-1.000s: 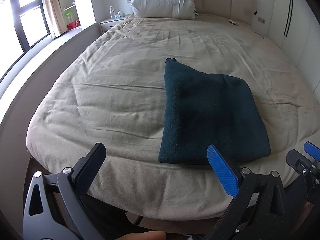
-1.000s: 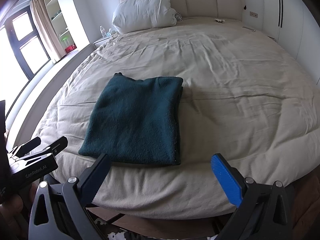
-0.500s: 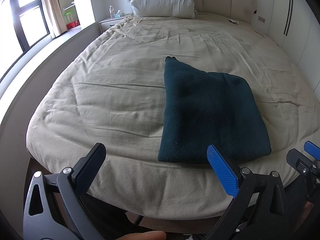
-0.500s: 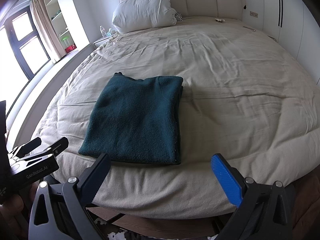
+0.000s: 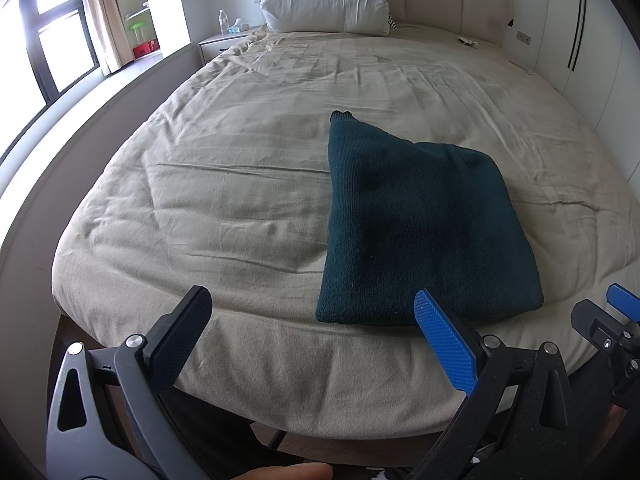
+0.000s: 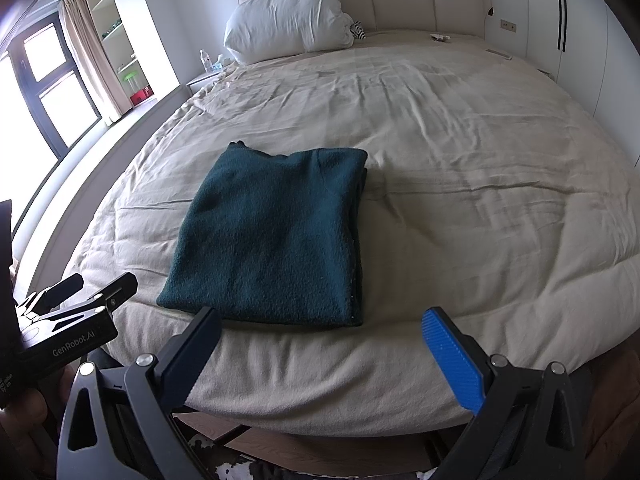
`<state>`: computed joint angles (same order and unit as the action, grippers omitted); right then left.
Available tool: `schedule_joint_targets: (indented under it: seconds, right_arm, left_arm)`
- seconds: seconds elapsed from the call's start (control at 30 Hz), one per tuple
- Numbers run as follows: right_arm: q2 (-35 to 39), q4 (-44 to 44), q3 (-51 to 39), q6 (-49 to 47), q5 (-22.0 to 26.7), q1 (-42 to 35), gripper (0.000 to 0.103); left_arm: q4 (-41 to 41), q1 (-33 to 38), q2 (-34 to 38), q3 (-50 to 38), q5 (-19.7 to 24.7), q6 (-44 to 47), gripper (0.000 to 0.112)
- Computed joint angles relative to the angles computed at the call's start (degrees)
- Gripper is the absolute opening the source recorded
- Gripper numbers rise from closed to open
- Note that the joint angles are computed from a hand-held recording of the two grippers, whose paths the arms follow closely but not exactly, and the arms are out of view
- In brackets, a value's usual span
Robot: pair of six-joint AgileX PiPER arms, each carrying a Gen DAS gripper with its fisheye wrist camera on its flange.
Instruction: Fold small clothes
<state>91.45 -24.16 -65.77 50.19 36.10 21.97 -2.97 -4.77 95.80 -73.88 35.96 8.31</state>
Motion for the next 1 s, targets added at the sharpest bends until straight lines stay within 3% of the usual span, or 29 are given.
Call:
schedule_joint_targets:
  seconds: [1.0]
  right_arm:
    - [-0.03, -0.07, 1.04, 0.7, -0.69, 0.52, 0.103]
  left_arm:
    - [-0.19, 0.12, -0.16, 0.72, -0.39, 0.34, 0.103]
